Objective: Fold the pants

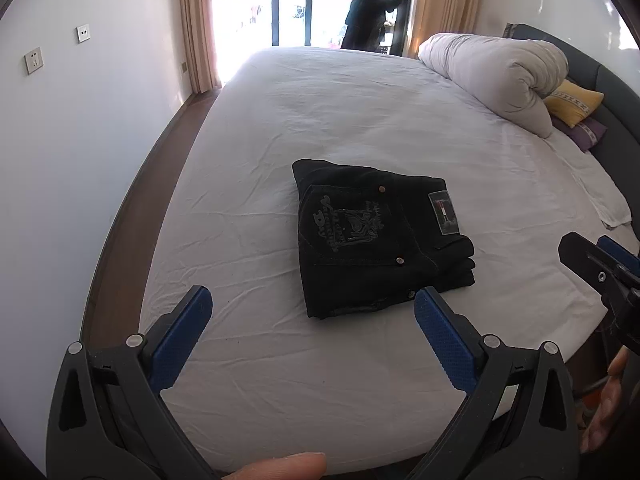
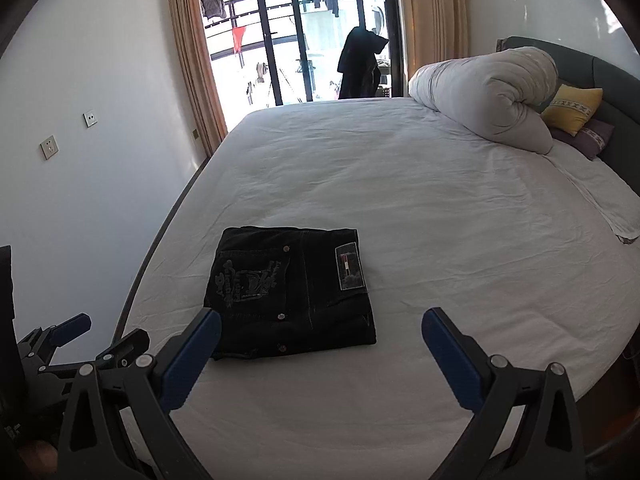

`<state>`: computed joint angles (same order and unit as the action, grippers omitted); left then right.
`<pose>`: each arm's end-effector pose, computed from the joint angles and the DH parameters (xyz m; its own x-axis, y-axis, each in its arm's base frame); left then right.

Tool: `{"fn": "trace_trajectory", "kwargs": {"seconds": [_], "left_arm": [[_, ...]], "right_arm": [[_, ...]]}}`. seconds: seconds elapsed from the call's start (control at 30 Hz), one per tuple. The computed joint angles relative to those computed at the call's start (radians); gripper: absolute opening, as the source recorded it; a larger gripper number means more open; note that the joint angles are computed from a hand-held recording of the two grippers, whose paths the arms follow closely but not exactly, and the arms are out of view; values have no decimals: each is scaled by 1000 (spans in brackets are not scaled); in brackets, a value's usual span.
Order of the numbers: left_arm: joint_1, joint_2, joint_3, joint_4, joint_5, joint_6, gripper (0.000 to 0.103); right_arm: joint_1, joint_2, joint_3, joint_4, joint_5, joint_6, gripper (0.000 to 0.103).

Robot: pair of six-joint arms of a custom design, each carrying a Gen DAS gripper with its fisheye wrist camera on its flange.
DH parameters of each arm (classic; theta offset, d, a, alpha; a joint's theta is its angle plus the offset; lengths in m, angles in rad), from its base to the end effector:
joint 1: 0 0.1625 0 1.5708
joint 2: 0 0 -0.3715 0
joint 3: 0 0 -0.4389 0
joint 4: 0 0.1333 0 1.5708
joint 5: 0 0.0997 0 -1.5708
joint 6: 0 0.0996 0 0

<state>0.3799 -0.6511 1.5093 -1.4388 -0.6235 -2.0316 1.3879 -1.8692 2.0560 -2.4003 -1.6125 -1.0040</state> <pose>-0.4671 -0.4171 -0.0597 -0.6403 -0.5352 -0.5509 0.1442 0.6207 -0.7707 0.0431 -0.4773 0.4162 -0.6479 -0.5533 0.5236 -0.7468 0.5967 -0.2937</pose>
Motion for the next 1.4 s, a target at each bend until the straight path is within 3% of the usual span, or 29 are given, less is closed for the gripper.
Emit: {"fn": "trace_trajectory", "kwargs": {"seconds": [1.4], "left_arm": [[0,2,0,-2,-1,-3,103]], "right_arm": [[3,-5,11,3,-16,-10,103]]}}
